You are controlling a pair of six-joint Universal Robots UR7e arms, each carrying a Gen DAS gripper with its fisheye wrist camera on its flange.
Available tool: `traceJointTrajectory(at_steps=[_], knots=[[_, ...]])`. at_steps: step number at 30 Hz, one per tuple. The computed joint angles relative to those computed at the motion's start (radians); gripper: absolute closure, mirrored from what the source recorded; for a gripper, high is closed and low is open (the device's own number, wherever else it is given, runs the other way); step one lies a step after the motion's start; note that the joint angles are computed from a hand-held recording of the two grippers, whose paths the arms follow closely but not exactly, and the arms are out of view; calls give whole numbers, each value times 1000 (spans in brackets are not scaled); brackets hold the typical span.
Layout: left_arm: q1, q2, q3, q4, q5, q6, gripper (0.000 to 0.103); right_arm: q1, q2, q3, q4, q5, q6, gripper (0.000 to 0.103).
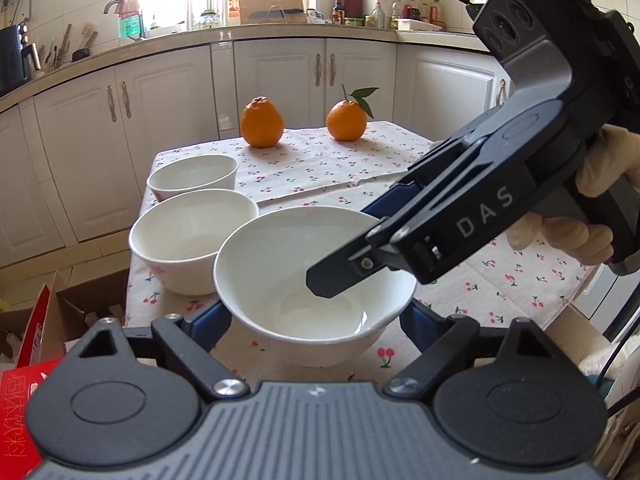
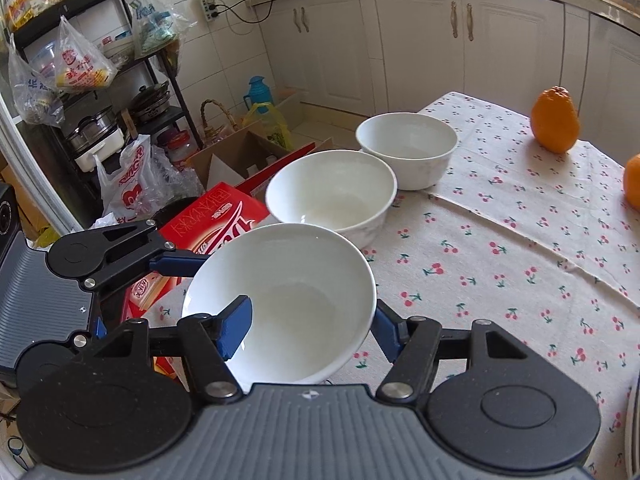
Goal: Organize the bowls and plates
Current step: 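Lift the white bowl with the right gripper and carry it toward the plate stack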
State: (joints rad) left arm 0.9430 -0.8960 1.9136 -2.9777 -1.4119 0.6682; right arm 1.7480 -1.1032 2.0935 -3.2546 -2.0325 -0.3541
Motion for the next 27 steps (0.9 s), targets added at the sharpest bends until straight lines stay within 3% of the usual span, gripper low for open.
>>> traceJointTrajectory(at_steps=[13, 27], knots=[[-46, 81, -49, 55, -62, 16, 13, -41, -108, 117, -104, -55, 16, 32], [-68, 130, -73, 70, -63, 8, 13, -85, -154, 165, -135, -45, 27, 30]])
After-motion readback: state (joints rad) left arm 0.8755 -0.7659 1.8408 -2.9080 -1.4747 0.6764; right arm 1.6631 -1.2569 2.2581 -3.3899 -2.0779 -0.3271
